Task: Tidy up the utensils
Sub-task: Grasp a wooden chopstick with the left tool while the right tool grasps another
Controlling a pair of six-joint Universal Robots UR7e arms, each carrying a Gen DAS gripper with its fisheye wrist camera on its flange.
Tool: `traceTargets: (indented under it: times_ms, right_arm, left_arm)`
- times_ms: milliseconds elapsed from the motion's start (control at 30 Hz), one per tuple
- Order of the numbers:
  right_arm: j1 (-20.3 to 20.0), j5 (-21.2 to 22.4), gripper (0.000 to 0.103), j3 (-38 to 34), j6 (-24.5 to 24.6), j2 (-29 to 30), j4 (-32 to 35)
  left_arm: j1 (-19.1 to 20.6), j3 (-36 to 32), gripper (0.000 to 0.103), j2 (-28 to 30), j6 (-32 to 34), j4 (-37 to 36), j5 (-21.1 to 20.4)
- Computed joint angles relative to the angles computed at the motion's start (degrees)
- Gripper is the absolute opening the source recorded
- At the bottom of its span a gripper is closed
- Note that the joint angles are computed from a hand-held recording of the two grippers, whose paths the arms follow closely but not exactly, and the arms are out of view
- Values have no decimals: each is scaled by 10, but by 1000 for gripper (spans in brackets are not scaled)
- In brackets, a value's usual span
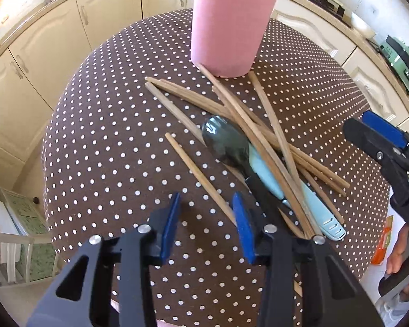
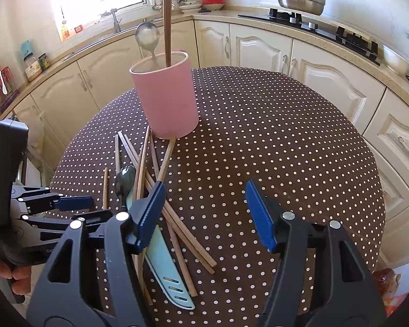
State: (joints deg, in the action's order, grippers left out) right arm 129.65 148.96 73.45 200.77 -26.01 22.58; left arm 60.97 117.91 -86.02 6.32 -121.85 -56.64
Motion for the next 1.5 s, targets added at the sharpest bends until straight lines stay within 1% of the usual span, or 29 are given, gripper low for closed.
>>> traceTargets:
  times_ms: [33,100,133,167,233,300,367,467,533,600,633,667,700,767,833,867,900,933,1000,1067,1133,1167,1300,1333,1400,1500]
  right_arm:
    - [-1,-2,61,-1,-1,0,0]
    - [-4,-12,61,-5,1,2,8]
    - [-7,-19,61,-7,2,2,11]
    - [-9,-25,61,-8,4,2,15]
    - [-19,-47,61,-18,14,5,34]
    - [-27,-71,61,-29,19,9,48]
    - [-35,-92,61,-41,19,14,58]
    - [-45,-111,61,-72,22,31,82]
    - [-50,-118,56,-95,26,45,100]
    - [-59,-131,46,-117,35,58,121]
    - [-62,-136,44,-125,39,63,128]
    - [-67,-144,37,-133,42,67,134]
    - [-69,-146,34,-139,44,71,141]
    - [-73,-151,33,-152,47,80,154]
    - [-75,-162,22,-147,37,76,142]
    - [-74,-164,12,-145,33,74,137]
    - [-74,-161,11,-146,27,74,133]
    - [-70,-153,11,-142,20,72,123]
    - [-67,-147,10,-130,6,64,105]
    - [-59,-132,8,-110,-7,51,74]
    - [-46,-111,7,-81,-29,30,30]
    - [-36,-96,7,-63,-49,16,-4]
    - [-9,-71,7,-4,-104,-29,-110]
    - [-2,-65,7,13,-125,-41,-144]
    - [7,-62,7,29,-154,-54,-191]
    - [21,-67,7,72,-220,-85,-291]
  left_arm:
    - [-3,4,39,1,4,-6,8]
    - [-5,13,31,3,14,-32,21]
    - [-6,17,22,4,15,-43,27]
    - [-1,13,16,5,10,-44,17]
    - [12,1,11,7,2,-43,-4]
    - [26,-9,8,8,0,-50,-29]
    - [37,-13,5,7,2,-65,-42]
    - [58,-25,5,0,13,-86,-86]
    - [66,-31,5,-5,26,-107,-100]
    - [75,-40,5,-6,33,-120,-118]
    - [80,-46,5,-5,40,-127,-130]
    - [82,-49,5,-4,48,-137,-137]
    - [86,-54,5,-1,56,-146,-143]
    - [95,-66,5,1,69,-153,-162]
    - [98,-71,5,2,77,-165,-178]
    - [99,-74,5,5,81,-173,-187]
    - [100,-75,5,6,88,-184,-195]
    - [90,-59,5,-4,83,-198,-194]
    - [88,-56,5,0,89,-222,-210]
    - [81,-43,5,-5,90,-252,-222]
    - [76,-29,5,-9,98,-289,-237]
    - [75,-25,5,-11,101,-301,-244]
    - [63,-4,5,-12,107,-364,-263]
    - [61,2,5,-12,112,-386,-270]
    - [55,10,5,-12,115,-420,-279]
    - [47,14,5,-4,120,-466,-295]
